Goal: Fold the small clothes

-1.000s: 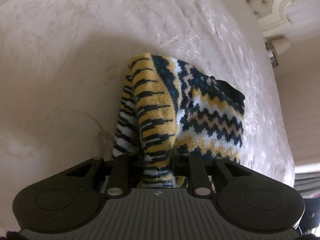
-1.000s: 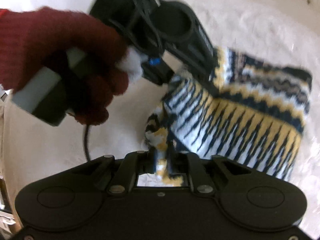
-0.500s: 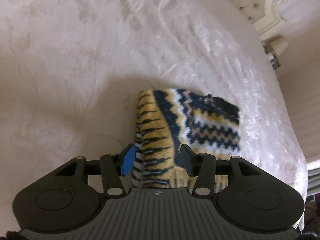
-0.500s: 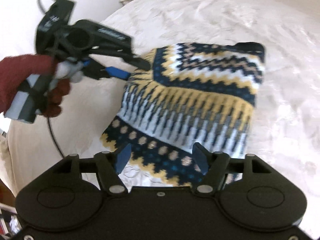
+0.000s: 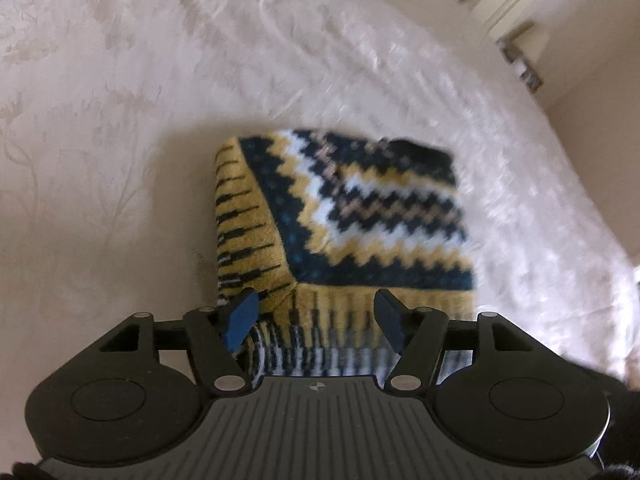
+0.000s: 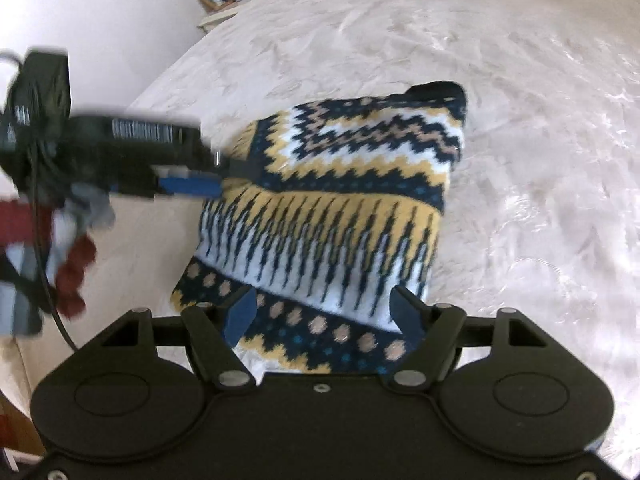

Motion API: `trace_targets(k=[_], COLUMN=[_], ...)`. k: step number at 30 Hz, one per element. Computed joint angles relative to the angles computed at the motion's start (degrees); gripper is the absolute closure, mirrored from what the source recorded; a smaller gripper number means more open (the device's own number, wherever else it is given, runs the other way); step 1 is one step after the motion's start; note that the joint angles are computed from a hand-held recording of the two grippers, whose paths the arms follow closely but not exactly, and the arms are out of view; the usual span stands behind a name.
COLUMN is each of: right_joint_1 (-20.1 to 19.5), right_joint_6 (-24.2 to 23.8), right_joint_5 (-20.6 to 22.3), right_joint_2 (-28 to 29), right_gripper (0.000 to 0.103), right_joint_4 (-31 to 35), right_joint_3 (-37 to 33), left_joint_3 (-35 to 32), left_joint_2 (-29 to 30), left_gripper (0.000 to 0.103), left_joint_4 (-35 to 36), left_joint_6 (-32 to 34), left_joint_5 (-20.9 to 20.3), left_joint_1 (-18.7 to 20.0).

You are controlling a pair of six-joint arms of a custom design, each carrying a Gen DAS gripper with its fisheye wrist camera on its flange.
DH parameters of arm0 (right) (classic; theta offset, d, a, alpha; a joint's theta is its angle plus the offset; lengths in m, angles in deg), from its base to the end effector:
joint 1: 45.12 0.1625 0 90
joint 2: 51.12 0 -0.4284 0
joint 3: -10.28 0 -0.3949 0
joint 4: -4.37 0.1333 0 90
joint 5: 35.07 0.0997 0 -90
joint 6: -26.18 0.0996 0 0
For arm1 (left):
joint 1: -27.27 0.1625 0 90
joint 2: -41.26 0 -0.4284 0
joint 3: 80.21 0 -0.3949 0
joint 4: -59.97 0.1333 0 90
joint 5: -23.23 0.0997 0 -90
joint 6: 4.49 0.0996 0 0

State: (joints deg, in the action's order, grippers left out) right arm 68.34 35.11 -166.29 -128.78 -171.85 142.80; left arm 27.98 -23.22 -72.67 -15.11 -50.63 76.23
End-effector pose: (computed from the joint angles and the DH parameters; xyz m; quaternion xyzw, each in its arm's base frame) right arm 0.2384 -0.3794 0.2460 0.0196 -0.9060 0.3375 0.2549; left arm -0.2515 -0.5341 0.1787 0.2610 0.9550 -0.0528 0.1304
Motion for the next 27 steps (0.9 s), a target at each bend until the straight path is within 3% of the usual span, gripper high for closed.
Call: trace_targets(k=[9,12,17,27], right_joint_1=[-3.3,-4.2,-5.6,-8.7], right_joint_6=[-4.3,-5.5,-6.3,-6.3], right_joint_5=[1.2,2.4,6.3,12.0], right_joint_2=[-1.0,-0.3,1.0,4.5], right_gripper=[0.017,0.000,0.000,0.000], right_joint_4=[-2.5,-3.7,-2.6,-1.0], right_joint_3=[-2.9,-4.7,-8.3,-11.7], left_joint_3=[-1.8,-1.6,-1.5,-1.4], left_joint_2=[1.5,1.4,0.4,-1.8], left_gripper=[0.039,0.038,0.038,0.038], left_joint_4=[0.9,0.6,1.1,7.5], left_joint_6=[0.2,0.5,-0.2,-4.7], left_joint_5=[0.6,0.3,0.2,4.3], left_joint_1=[1.3,1.4,1.0,0.0])
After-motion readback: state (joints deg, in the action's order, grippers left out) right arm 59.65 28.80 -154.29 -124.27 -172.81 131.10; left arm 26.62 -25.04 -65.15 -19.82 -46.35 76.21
